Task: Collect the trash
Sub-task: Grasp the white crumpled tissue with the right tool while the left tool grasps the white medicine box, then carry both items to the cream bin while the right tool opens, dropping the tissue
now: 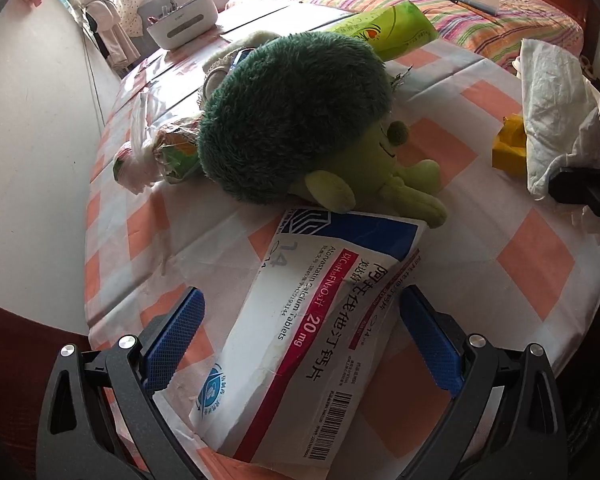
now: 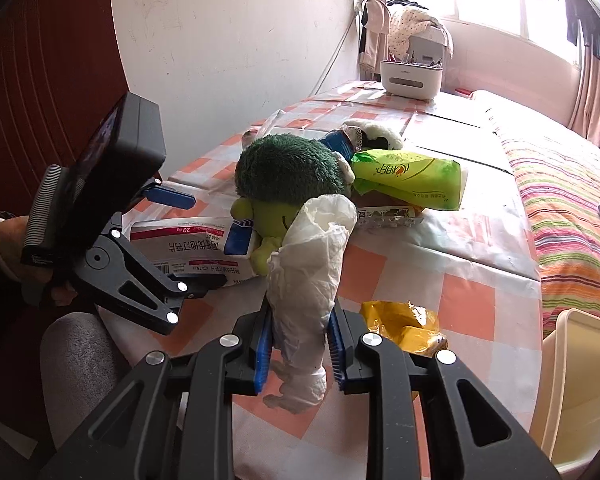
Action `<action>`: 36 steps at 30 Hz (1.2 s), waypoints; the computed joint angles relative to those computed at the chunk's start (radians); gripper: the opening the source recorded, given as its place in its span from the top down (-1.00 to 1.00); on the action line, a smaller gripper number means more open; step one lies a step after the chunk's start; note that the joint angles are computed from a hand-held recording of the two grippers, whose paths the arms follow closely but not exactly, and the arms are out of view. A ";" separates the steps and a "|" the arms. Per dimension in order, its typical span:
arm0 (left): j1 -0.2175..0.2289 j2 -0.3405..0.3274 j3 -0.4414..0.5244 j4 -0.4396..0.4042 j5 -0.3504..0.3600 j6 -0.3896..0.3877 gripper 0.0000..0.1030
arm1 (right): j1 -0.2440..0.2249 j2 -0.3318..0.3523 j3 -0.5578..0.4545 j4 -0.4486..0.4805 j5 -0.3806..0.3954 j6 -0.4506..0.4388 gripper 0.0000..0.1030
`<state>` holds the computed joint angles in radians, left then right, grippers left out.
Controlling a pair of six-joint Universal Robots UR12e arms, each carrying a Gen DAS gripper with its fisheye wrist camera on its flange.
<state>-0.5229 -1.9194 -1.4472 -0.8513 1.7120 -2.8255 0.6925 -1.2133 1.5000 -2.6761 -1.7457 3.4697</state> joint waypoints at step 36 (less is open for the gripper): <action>-0.083 0.033 -0.044 0.215 0.244 -0.222 -0.40 | -0.005 -0.068 0.102 -0.128 -0.089 0.076 0.55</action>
